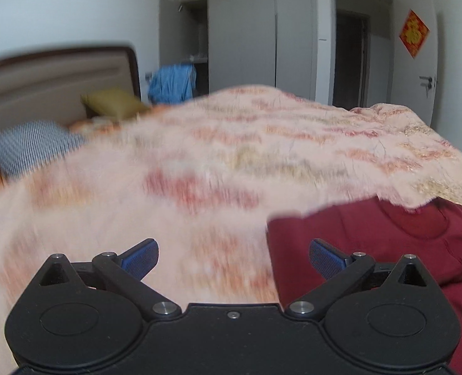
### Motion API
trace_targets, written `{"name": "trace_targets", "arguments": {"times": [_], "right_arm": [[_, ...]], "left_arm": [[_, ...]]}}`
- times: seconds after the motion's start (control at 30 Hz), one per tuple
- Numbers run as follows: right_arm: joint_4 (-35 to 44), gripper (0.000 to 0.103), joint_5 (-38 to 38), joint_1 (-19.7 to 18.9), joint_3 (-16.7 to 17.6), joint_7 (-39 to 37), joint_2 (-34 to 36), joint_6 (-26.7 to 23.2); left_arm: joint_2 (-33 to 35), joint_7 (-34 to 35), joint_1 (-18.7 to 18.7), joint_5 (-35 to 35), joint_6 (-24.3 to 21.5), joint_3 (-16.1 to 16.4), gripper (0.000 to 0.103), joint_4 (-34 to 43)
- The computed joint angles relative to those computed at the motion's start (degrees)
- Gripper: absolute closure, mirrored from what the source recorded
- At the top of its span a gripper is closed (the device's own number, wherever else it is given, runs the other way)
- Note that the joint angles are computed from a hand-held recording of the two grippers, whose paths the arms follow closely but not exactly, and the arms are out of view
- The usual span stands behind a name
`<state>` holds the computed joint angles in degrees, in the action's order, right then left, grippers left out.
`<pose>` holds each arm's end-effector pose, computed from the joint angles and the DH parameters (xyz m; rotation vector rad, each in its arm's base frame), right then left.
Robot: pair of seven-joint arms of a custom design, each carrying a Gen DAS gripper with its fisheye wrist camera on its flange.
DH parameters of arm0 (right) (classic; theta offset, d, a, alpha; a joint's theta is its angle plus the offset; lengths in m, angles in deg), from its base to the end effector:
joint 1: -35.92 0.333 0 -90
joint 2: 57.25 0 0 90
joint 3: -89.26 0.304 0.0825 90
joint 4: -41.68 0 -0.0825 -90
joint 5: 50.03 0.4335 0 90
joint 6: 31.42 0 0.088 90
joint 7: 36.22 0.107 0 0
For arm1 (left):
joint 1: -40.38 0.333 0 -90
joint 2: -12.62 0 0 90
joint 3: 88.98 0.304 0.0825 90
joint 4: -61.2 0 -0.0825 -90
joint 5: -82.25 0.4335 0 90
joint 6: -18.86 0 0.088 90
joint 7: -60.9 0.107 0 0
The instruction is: Fold small clothes
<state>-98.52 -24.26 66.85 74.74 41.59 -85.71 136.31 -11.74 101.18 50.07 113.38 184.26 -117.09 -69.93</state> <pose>0.4916 0.1039 0.5513 -1.5819 1.4701 -0.3715 0.4919 -0.2253 0.5747 -1.5967 1.5673 -0.9510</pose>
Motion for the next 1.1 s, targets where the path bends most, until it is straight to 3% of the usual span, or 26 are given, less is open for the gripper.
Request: {"name": "trace_targets", "arguments": {"times": [0.07,0.13,0.23,0.27,0.3,0.33,0.43,0.53,0.63,0.73,0.8,0.9,1.0,1.1], "right_arm": [[2.99,0.041,-0.86,-1.92,1.15,2.37,3.81,-1.20],[5.59,0.042,-4.85,-7.10,5.43,7.83,7.19,-2.74],[8.56,0.050,-7.91,-10.39,7.96,11.42,10.21,-6.23],[9.59,0.064,-7.63,-10.50,7.99,11.20,11.15,-7.31],[10.42,0.088,-6.24,-10.03,7.52,9.70,11.78,-8.23],[10.96,0.091,-4.71,-9.77,7.29,8.35,12.04,-8.48],[11.84,0.092,1.64,-7.83,6.15,2.53,11.24,-5.43],[13.59,0.092,9.86,-3.89,3.57,-5.11,9.61,-1.70],[16.18,0.092,14.91,-0.69,1.53,-10.62,8.75,2.05],[19.34,0.092,17.35,1.23,0.02,-13.79,9.37,3.67],[21.55,0.092,17.82,1.02,0.06,-14.03,10.68,4.07],[23.69,0.092,18.11,-0.38,0.87,-14.27,12.06,3.48],[22.53,0.092,16.93,-2.78,2.21,-13.79,11.38,2.57],[18.86,0.092,11.92,-6.58,4.56,-9.71,9.67,1.24]], "left_arm": [[-0.25,-1.21,-1.15,-2.04,3.79,0.80,0.001,-3.53],[0.37,-1.39,-0.40,-2.70,6.27,-0.46,0.001,-5.02],[1.23,-2.21,4.66,-0.72,9.20,-5.99,0.001,-5.30],[1.87,-1.92,5.92,-0.15,9.37,-7.52,0.001,-4.79],[2.50,-1.74,7.14,0.56,9.34,-8.99,0.001,-4.13],[2.83,-2.27,8.86,1.66,9.19,-10.84,0.001,-3.46],[3.68,-4.96,14.08,5.85,9.76,-15.99,0.001,-1.47],[6.95,-4.34,14.10,7.80,10.00,-16.33,0.003,1.05],[8.74,-11.47,19.53,14.65,9.09,-21.47,0.005,4.63],[10.81,-17.80,23.74,21.94,6.51,-25.88,0.016,8.26],[12.88,-17.89,22.85,24.10,6.26,-25.27,0.017,9.58],[13.58,-16.32,18.95,22.46,7.37,-21.35,0.013,9.18],[13.02,-11.87,13.18,17.75,7.98,-15.39,0.013,7.25],[13.36,-2.43,5.00,11.83,8.82,-7.91,0.013,5.26]]}}
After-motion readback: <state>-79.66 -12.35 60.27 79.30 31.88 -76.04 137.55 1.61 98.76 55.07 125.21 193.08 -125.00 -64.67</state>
